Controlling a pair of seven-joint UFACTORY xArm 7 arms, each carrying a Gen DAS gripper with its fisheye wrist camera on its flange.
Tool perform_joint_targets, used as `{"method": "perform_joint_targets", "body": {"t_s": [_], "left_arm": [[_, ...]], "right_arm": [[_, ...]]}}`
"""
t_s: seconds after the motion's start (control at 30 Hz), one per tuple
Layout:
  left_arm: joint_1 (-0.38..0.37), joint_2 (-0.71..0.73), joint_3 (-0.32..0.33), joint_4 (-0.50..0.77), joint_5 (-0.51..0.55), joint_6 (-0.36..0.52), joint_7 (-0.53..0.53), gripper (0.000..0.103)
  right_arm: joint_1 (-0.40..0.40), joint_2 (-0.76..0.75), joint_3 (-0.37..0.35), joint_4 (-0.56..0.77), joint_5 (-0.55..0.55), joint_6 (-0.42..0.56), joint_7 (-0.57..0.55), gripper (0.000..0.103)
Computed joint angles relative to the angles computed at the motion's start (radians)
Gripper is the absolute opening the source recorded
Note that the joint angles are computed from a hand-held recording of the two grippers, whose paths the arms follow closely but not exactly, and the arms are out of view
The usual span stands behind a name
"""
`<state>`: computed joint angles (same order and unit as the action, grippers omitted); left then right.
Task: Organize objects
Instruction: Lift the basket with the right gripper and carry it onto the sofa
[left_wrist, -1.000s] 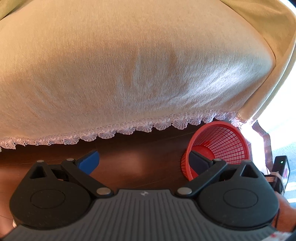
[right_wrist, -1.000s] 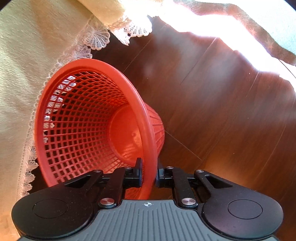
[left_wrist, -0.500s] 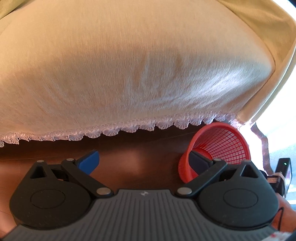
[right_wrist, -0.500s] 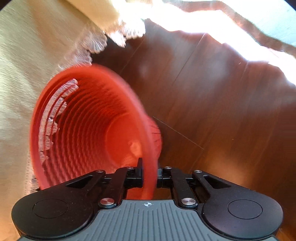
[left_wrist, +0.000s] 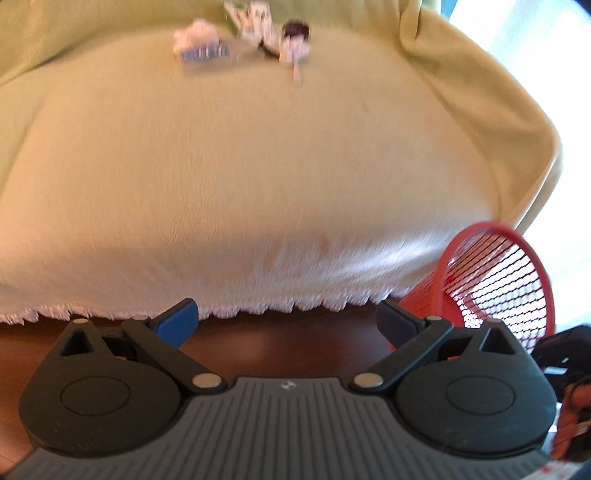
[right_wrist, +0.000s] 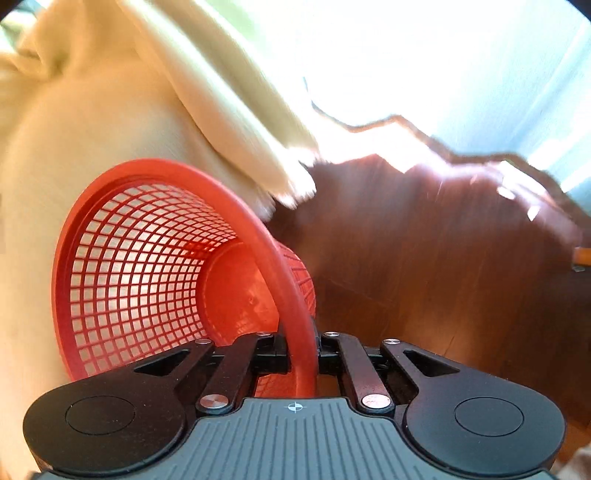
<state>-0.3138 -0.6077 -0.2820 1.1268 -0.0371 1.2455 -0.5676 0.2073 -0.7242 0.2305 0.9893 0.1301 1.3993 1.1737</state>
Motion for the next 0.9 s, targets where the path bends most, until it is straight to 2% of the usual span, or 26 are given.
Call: {"method": "perform_joint_targets", "body": {"t_s": [0.17, 0.37, 0.5, 0.7, 0.8, 0.9], "left_arm": [[0.026, 0.119, 0.007, 0.232, 0.034, 0.057, 0.032, 0.101], [0.054, 0.301, -0.014, 0.507, 0.130, 0.116, 0.035, 0.101], [0.036, 0.441, -0.028, 0.696, 0.230, 0.176, 0.008, 0.101], [-0.038, 0.604, 0.017, 0.898, 0.293, 0.216, 0.001, 0.101], [-0.069, 0.681, 0.057, 0.997, 0.293, 0.227, 0.021, 0.101], [-0.078, 0.752, 0.104, 1.075, 0.267, 0.215, 0.089, 0.101]], "right_arm": [[-0.050, 0.210, 0.014, 0.346, -0.080, 0.048, 0.017, 0.002], [-0.063, 0.418, -0.005, 0.568, -0.156, -0.006, 0.045, 0.002], [-0.051, 0.556, -0.045, 0.688, -0.184, -0.041, 0.039, 0.002], [-0.006, 0.770, -0.090, 0.920, -0.241, 0.016, 0.063, 0.002], [0.049, 0.917, -0.108, 1.133, -0.311, 0.100, 0.076, 0.002], [0.093, 1.052, -0.147, 1.314, -0.307, 0.155, 0.124, 0.002]]}}
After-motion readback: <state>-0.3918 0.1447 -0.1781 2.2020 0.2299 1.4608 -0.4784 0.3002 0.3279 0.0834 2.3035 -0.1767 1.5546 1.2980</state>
